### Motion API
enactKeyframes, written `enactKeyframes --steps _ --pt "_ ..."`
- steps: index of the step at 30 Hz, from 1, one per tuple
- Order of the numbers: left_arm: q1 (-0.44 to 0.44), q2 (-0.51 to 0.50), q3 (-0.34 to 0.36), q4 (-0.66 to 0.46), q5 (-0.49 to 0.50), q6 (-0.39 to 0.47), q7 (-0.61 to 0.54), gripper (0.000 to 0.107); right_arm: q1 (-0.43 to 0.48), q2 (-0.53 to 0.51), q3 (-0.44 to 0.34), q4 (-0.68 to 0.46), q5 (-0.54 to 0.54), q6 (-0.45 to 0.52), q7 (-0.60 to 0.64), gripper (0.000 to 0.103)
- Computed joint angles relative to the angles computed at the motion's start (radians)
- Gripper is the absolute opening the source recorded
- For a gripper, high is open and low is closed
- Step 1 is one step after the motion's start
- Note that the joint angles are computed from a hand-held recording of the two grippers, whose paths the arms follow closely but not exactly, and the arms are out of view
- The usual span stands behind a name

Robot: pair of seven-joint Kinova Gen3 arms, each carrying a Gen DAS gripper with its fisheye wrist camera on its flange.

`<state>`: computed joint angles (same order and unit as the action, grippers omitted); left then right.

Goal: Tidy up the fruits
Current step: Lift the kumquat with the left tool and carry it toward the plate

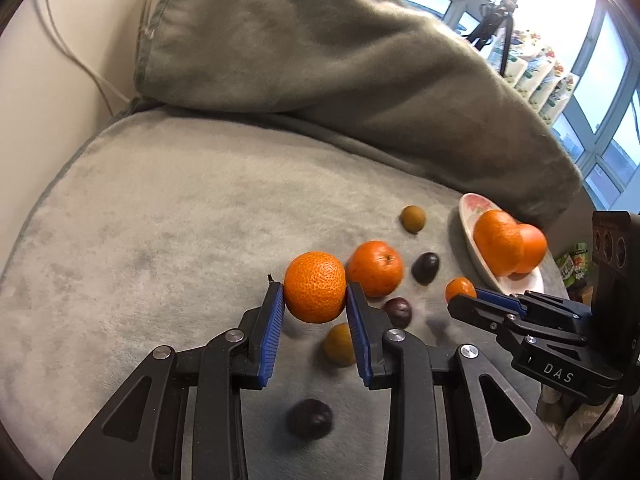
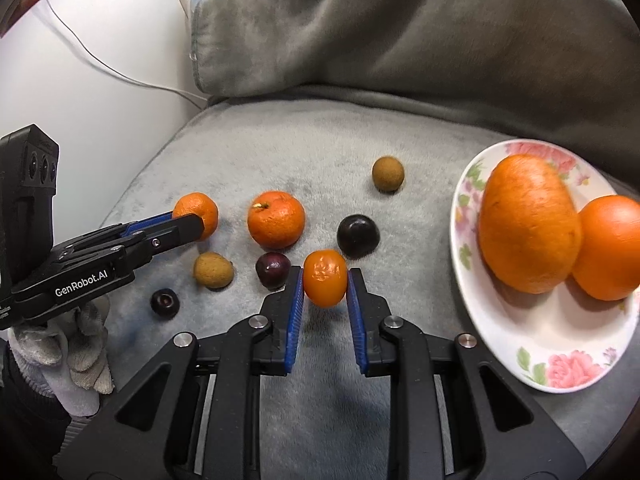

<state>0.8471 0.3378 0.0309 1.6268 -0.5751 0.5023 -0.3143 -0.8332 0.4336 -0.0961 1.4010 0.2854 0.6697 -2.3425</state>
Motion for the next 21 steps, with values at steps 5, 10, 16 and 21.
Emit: enactKeyframes --steps 5,10,16,21 --pt "0.024 -0.003 0.004 -0.025 -0.024 0.0 0.003 0.03 -0.021 -0.06 0.021 0.063 0.048 -0.022 -0.06 0.022" --pt "0.05 0.01 0.016 -0.07 -0.037 0.001 -0.018 0.03 -0.039 -0.12 0.028 0.127 0.132 -0.023 -0.152 0.023" --pt "0.062 0.053 0.039 -0.152 0.0 0.006 -0.106 0.03 -0.024 -0.185 0.008 0.199 0.222 -0.012 -0.261 0.022" --pt "0.075 0.096 0.045 -0.222 0.057 0.016 -0.192 0.03 0.005 -0.23 -0.019 0.252 0.286 0.008 -0.34 0.023"
